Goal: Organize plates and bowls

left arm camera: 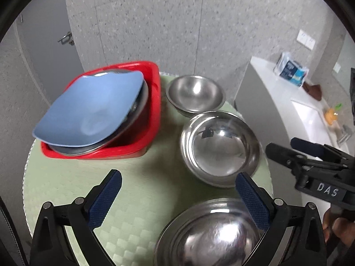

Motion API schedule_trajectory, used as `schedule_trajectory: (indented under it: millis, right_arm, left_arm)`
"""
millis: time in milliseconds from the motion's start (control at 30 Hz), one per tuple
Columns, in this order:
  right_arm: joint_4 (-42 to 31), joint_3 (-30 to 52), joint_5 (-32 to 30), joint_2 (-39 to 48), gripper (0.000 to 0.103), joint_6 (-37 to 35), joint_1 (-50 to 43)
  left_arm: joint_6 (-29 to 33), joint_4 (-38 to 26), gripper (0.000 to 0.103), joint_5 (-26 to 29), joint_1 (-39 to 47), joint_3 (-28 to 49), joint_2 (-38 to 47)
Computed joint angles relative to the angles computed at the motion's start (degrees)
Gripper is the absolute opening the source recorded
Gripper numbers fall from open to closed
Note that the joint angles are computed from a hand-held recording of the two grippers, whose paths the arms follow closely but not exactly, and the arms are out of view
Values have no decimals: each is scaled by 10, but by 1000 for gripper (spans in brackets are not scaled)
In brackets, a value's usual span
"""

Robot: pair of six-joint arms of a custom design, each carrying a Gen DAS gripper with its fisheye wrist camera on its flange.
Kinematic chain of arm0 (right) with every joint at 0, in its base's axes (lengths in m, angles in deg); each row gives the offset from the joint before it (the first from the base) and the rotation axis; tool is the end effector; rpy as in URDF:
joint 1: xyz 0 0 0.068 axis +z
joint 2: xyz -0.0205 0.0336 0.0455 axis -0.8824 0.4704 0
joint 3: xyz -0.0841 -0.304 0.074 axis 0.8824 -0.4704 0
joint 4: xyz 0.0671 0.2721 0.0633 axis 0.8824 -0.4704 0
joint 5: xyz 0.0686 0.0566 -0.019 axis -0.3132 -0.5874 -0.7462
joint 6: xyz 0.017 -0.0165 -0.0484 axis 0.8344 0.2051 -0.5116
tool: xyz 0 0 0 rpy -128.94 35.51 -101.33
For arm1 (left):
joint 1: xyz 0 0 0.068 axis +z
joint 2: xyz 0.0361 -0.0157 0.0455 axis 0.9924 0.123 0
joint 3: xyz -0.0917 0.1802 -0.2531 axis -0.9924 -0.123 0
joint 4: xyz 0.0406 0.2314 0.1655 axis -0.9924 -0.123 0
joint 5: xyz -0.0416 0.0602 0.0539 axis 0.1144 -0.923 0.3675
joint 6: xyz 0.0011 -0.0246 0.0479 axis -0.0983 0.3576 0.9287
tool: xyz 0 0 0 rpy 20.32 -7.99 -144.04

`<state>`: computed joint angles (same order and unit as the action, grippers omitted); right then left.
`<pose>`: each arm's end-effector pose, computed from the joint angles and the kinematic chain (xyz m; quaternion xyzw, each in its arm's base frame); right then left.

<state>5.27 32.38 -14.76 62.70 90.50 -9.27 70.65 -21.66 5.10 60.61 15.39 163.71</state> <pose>0.1654 0.1920 0.2409 0.2096 0.9340 0.0773 0.2786 0.4299 -0.1821 0.2939 0.2890 0.9155 -0.0964 0.2628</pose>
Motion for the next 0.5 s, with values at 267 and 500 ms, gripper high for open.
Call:
schedule_trajectory:
  millis: [267, 500]
  right_arm:
    - [186, -97, -151, 19, 77, -141, -119]
    - [279, -133, -233, 50, 55, -191, -158]
  left_arm:
    - [-39, -75, 80, -63, -34, 122, 101]
    - [-60, -140, 36, -60, -44, 212, 173]
